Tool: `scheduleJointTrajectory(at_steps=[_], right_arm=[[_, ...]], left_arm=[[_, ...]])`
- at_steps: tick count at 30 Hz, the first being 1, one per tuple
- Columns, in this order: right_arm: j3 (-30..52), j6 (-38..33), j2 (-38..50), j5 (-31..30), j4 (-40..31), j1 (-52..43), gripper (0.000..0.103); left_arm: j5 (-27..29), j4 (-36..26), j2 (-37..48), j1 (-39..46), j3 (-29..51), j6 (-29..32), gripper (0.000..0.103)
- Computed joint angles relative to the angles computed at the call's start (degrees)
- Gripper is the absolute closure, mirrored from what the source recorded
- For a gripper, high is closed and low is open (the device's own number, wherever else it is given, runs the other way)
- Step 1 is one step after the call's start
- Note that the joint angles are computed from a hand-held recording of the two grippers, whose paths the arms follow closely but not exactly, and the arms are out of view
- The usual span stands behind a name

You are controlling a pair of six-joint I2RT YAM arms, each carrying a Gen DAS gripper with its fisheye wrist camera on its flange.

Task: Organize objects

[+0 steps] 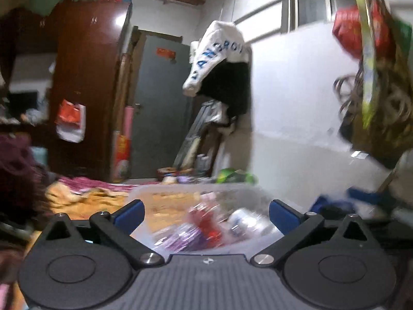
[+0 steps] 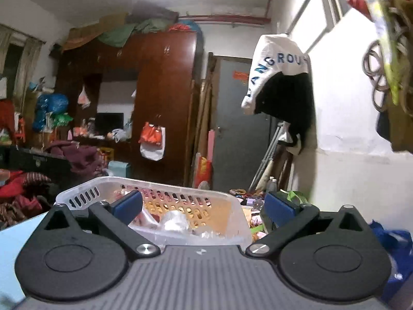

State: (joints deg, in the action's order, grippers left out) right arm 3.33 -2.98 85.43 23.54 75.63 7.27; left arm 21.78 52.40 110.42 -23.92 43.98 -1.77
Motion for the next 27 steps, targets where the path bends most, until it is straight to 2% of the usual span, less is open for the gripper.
scheduleJointTrajectory(at_steps=[2, 5, 9, 11, 16, 27], right_arm=[[0.2, 1.3, -1.9, -3.3, -3.7, -1.4, 0.000], [2.5, 2.8, -4.1, -8.7, -11.0, -4.9, 0.000], [4.0, 3.5, -2.5, -9.5, -13.5, -5.8, 0.000], [3.9, 4.2, -2.4, -10.2, -14.1, -6.7, 0.000], [1.2, 5.9, -1.5, -10.2, -10.2, -6.6, 0.000], [0.1, 4.8, -3.7, -8.8, -10.6, -5.5, 0.000]], left_arm=[[-3.8, 0.4, -0.5, -1.1, -1.0, 1.9, 0.000], [-7.0, -2.2, -1.3, -2.6, -0.6, 3.6, 0.000], [-9.6, -2.4, -0.8, -4.3, -0.5, 3.2, 0.000], [-10.2, -2.3, -0.6, -4.8, -1.0, 3.4, 0.000], [-11.0, -3.3, 0.1, -5.2, -1.0, 2.5, 0.000], [-15.0, -2.3, 0.4, -6.6, -2.2, 3.8, 0.000]])
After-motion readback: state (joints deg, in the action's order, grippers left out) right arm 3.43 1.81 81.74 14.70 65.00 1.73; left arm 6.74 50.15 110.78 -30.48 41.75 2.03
